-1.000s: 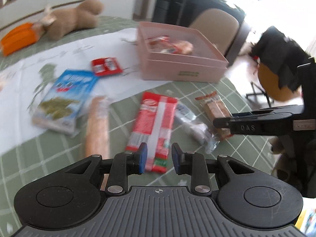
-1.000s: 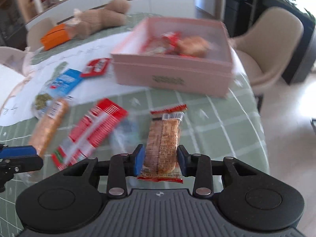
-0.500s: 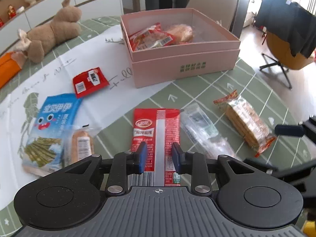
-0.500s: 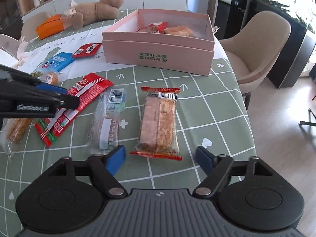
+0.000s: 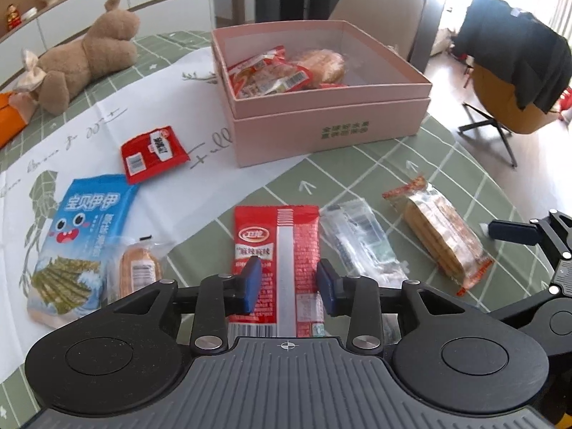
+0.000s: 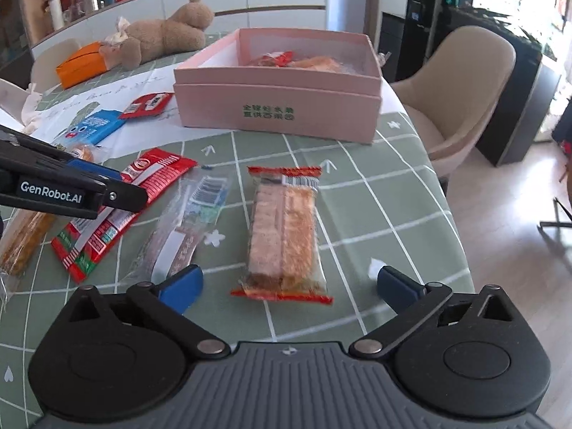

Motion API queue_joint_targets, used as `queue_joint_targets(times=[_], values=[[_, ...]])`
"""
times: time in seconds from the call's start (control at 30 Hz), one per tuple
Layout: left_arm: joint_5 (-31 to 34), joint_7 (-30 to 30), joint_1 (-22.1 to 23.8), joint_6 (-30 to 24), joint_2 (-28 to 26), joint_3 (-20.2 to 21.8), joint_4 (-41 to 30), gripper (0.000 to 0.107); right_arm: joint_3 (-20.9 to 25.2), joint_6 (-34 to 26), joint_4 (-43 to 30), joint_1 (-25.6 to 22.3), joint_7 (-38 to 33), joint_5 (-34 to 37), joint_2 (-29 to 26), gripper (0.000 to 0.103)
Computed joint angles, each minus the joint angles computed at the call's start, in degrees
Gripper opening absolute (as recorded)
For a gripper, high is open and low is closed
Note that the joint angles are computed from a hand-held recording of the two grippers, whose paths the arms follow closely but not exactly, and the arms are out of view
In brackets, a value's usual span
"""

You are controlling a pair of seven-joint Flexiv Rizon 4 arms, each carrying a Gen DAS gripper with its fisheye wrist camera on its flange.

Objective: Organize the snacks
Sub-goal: 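Lower the left tool onto the red spicy-strip packet and close it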

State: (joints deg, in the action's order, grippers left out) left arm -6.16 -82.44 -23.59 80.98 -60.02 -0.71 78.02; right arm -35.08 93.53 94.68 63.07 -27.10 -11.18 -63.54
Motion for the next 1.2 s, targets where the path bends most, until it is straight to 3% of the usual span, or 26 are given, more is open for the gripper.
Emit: queue_joint_targets(times=[0.1,0.23,0.53,0.7,0.83,1.0,1.2], values=[[0.5,-4.2,-3.0,-0.7,0.0,4.9,-0.5,0.042,-3.0,1.7,0.0,2.0,1.5,1.8,-2.3,0.103],[0.9,-1.9,0.5,-0.4,1.0,0.6,1.5,0.042,-6.1,3.2,0.0,4.4,2.2,5.0,-4.8,0.103],[-1.0,4.1,4.9,1.0,1.1,-6.3,3.7,0.042,-6.3,2.9,-0.4,4.8,1.1,6.8,-5.3,0.103],[-1.8,3.2,3.5,4.7,2.7,-4.2,6.5,0.042,-6.4,2.9,-0.5,4.9,1.0,7.1,-5.4,0.103],[-2.7,4.0,3.6,0.8,2.7,-4.1,5.2,0.042,-6.4,2.5,-0.7,5.0,1.1,7.2,-5.5,0.103],[-3.1,3.3,2.4,0.8,1.1,-4.0,2.6,0.043,-6.5,2.5,-0.7,5.0,1.3,7.1,-5.5,0.103],[-0.6,1.3,-1.6,-1.6,-0.3,1.0,-0.9,0.049,-6.5,2.6,-0.6,5.1,1.4,7.1,-5.5,0.103]])
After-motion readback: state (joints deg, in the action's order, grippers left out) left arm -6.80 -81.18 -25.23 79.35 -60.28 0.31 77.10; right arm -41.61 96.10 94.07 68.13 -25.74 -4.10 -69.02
